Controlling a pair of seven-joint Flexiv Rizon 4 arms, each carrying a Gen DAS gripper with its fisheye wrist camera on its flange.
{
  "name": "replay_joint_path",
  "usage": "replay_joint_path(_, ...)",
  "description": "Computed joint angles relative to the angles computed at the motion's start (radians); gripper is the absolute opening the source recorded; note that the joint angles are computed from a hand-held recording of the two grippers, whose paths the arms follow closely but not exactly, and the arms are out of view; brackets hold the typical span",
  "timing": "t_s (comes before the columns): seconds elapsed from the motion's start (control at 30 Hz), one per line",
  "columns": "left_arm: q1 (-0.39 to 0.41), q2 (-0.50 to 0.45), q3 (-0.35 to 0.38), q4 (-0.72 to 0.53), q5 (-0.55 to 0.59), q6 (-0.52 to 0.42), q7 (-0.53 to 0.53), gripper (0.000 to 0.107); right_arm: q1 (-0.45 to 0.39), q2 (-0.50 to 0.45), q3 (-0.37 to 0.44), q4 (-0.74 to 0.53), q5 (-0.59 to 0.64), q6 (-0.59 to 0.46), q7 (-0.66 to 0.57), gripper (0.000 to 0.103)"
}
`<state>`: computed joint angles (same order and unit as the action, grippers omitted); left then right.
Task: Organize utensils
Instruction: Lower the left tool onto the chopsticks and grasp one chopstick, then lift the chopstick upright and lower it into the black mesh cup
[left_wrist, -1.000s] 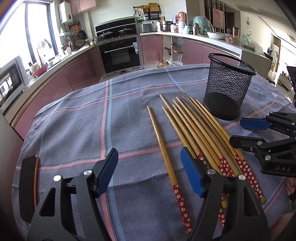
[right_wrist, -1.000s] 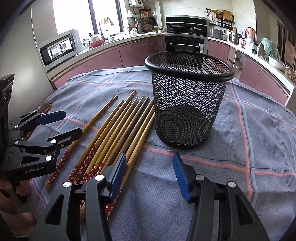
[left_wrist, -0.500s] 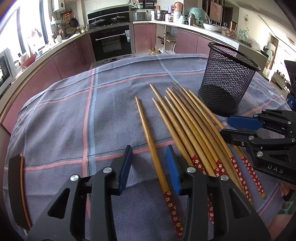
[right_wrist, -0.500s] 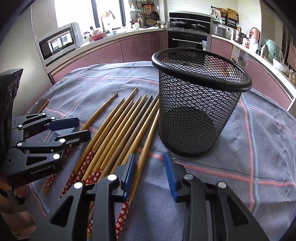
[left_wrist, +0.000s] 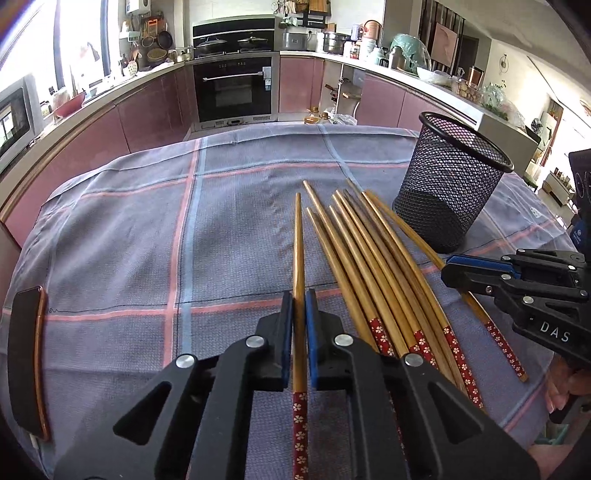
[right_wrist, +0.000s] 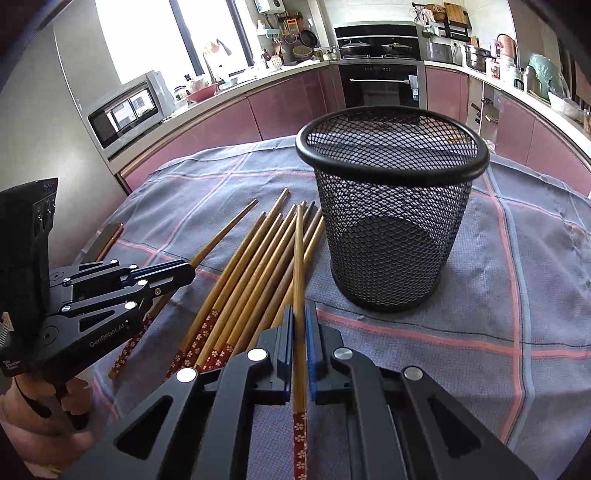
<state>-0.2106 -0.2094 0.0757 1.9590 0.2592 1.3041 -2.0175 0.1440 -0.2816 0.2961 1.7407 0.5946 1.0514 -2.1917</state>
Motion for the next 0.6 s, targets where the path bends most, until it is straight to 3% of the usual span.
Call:
replay_joint_path(0.17, 0.040, 0.053, -0.045, 0.066, -0.114, 0.063, 0.106, 0.008, -0.040, 0.040, 0.023, -0.009, 0.106, -0.031, -0.116, 0.006)
replay_joint_path(0.33, 0.086, 0.117, -0.138, 0.160, -0.393, 0.169, 0.364, 0.008, -0.061, 0.080, -0.001, -0.035, 0.233, -0.093, -0.205, 0.006)
replay_joint_path(0.47, 0.076, 0.165, -0.274, 0.243, -0.942, 0.285, 0.815, 0.008, -0.065, 0.103, -0.029, -0.056, 0.321, -0.115, -0.262, 0.006)
replay_joint_path(0.6, -0.048, 0.192, -0.304, 0.212, -1.458, 0.355, 1.235, 0.008, -0.069, 0.119, -0.055, -0.076, 0.393, -0.127, -0.307, 0.006)
